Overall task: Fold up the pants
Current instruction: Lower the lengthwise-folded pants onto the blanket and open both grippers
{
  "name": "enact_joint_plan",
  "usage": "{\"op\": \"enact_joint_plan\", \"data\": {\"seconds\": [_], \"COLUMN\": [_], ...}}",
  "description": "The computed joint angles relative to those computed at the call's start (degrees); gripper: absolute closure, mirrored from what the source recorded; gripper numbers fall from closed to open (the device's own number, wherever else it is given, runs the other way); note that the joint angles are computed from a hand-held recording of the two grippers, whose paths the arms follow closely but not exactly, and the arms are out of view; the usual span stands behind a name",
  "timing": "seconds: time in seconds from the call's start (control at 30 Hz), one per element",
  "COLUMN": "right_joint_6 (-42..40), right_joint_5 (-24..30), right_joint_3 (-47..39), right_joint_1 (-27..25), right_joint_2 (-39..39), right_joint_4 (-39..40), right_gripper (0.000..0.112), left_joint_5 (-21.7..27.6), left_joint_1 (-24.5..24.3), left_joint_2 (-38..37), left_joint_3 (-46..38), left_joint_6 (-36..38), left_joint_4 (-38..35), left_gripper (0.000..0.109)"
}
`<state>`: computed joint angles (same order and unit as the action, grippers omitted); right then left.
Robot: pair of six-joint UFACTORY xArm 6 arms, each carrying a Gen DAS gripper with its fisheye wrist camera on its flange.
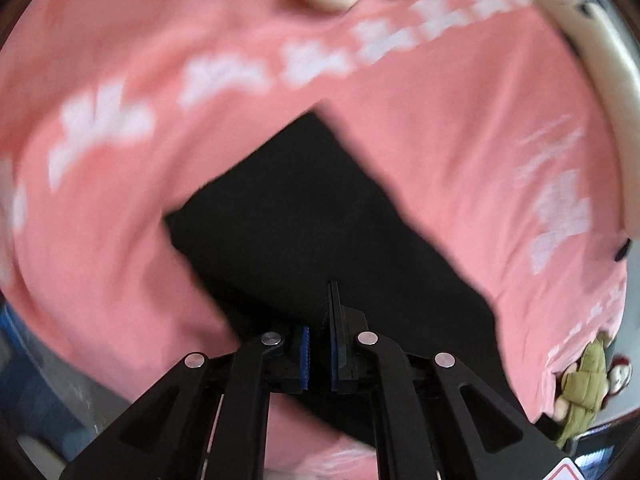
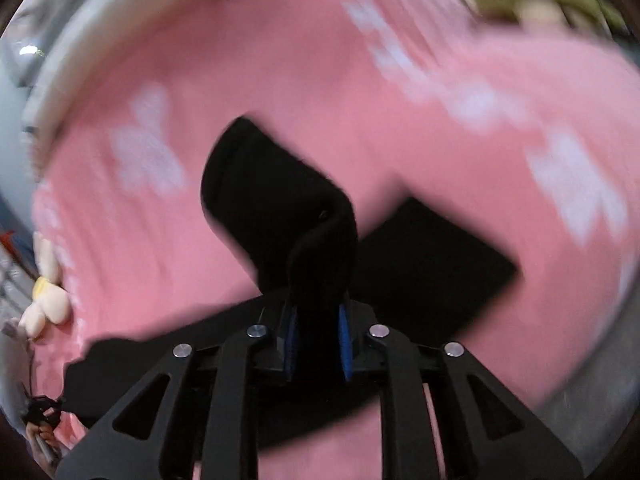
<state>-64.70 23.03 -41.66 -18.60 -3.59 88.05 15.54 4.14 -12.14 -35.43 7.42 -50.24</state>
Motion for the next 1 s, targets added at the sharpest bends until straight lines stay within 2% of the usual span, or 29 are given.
{"op": "enact_joint_plan", "data": {"seconds": [0.07,0.1,0.17,0.2,0.27,0.3,0.33,0.37,0.4,0.47,0.5,0.53,0.57,0.6,0.63,0.67,0.7,0.77,0.8,0.87,0.93,1.0], "right_joint_6": [-1.23,-4.02,-6.28,-5.90,-4.17,-3.69,-0.82,1.05,0.53,-7.11,-11.99,-15.32,-18.26,-18.81,-16.96,-12.71,-9.59,-10.55,-13.12,-12.72,-12.34,-14.09], "right_joint_5": [1.90,1.16,0.08,-1.22,-2.11,-1.19,-0.65,-0.35,1.46,11.05,14.04,14.64,12.84,8.63,2.64,-0.96,-2.16,-1.10,-0.47,-0.90,-5.26,-8.90], "right_joint_3": [2.38,3.30,3.56,2.67,0.66,-0.91,-2.05,-3.75,-4.68,-2.43,-0.87,0.62,1.24,1.24,-0.06,-0.49,-0.05,2.41,3.67,4.72,4.58,5.29], "right_joint_1": [-1.36,-1.04,-0.30,0.34,0.40,-0.19,-0.56,-0.83,-1.68,-5.39,-6.26,-6.51,-6.78,-5.93,-4.18,-3.17,-3.25,-4.67,-5.36,-5.43,-3.55,-2.25], "right_joint_2": [-1.68,-3.15,-5.05,-4.93,-2.98,-1.14,0.31,2.25,2.55,-3.57,-6.64,-9.95,-10.86,-9.37,-5.62,-2.72,0.30,0.30,-0.79,-1.91,-2.47,-4.07], "right_joint_4": [3.58,6.84,8.03,7.17,5.75,5.68,3.56,2.50,3.85,13.59,19.43,22.86,23.90,22.54,18.78,14.27,11.67,13.68,17.07,17.87,17.25,19.20], "right_gripper": [0.079,0.072,0.060,0.050,0.048,0.052,0.079,0.102,0.105,0.105,0.105,0.105,0.104,0.104,0.101,0.101,0.101,0.101,0.097,0.095,0.092,0.092], "left_joint_5": [1.00,0.07,-1.76,-2.10,-1.70,-1.66,-1.40,-1.49,-1.75,-1.43,-0.69,0.07,0.21,0.13,-0.20,-0.17,0.17,0.31,-0.01,-0.94,-1.39,-1.90], "left_joint_1": [-0.05,-0.53,-1.46,-1.60,-1.40,-1.18,-0.92,-0.78,-0.65,-0.43,-0.07,0.23,0.47,0.51,0.65,0.91,1.01,1.12,0.93,0.53,0.37,0.41], "left_joint_2": [1.01,0.72,-0.27,-0.48,-0.39,-0.10,-0.28,-0.45,-1.07,-2.36,-3.19,-3.58,-3.58,-3.21,-2.65,-1.93,-1.45,-0.86,-0.76,-0.77,-0.62,-1.59], "left_joint_3": [0.86,1.43,2.36,2.47,2.03,1.71,1.61,1.67,1.89,1.95,2.01,1.93,2.04,2.01,2.18,2.28,2.28,2.62,2.81,3.12,2.85,2.83], "left_joint_6": [2.98,2.84,1.19,-0.39,-1.49,-2.23,-1.49,-1.28,-1.95,-2.63,-3.13,-3.57,-6.16,-7.41,-8.66,-8.77,-6.85,-4.88,-4.70,-7.73,-9.71,-8.79], "left_joint_4": [-5.21,-4.55,-1.07,1.34,2.22,2.26,1.02,0.72,1.33,2.55,3.86,5.44,9.31,11.33,13.03,12.80,10.16,6.70,6.89,11.83,14.74,13.11], "left_gripper": [0.104,0.103,0.103,0.103,0.103,0.103,0.103,0.103,0.103,0.103,0.103,0.103,0.103,0.103,0.103,0.103,0.103,0.103,0.103,0.103,0.103,0.103]}}
